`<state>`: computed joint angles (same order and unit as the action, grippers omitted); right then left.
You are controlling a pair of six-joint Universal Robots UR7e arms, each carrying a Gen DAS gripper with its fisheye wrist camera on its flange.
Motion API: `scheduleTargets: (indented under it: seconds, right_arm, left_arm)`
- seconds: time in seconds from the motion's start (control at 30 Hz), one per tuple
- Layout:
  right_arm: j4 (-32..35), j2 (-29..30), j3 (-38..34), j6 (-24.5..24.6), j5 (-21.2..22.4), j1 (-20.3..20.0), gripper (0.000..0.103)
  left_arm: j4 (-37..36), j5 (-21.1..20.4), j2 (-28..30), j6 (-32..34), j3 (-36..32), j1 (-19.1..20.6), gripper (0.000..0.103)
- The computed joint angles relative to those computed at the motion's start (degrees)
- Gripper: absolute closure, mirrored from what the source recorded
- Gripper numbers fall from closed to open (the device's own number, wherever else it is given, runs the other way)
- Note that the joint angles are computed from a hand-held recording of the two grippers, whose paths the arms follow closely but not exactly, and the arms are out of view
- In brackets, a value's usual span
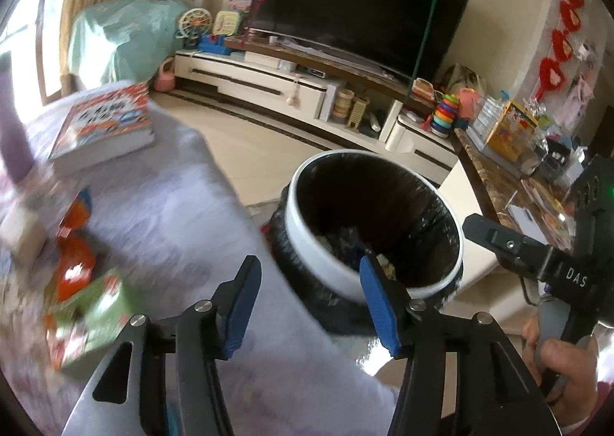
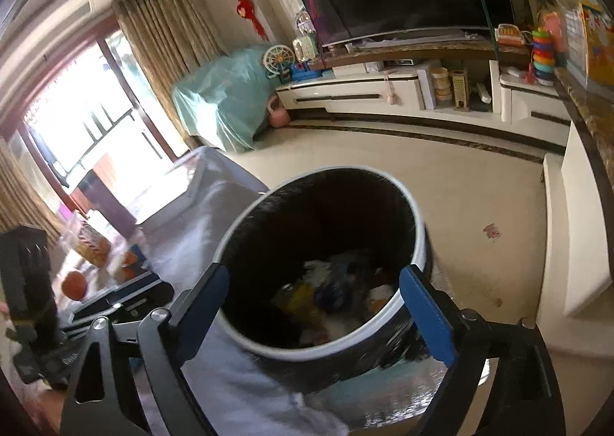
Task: Collect trash
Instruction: 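Move both open tools back toward the trash on the table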
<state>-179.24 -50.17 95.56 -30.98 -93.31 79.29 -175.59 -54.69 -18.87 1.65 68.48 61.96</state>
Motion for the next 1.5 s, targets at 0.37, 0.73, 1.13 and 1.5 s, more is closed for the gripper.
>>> scheduleTargets:
  seconds: [0.37, 0.73, 1.13, 1.5]
  right_arm:
    - [-3.8, -2.1, 8.3, 0.9, 2.7, 0.8, 0.009]
    - [-6.4, -1.3, 13.6, 1.5, 2.7, 2.0, 0.009]
    - [-6.9, 0.8, 16.0, 0.6, 2.4, 3.5, 0.009]
    - [-7.3, 2.0, 15.7, 0.5, 2.1, 3.8, 0.009]
  left_arm:
    - [-12.5, 1.8, -9.7, -5.3, 20.7, -0.9, 0.045]
    - [-20.1, 6.7, -17.8, -10.4, 35.7, -1.2, 0.042]
    - [-17.4, 7.0, -22.3, -10.2, 39.2, -0.2, 0.037]
    - [-9.5, -0.6, -20.8, 3.3, 30.5, 4.8, 0.031]
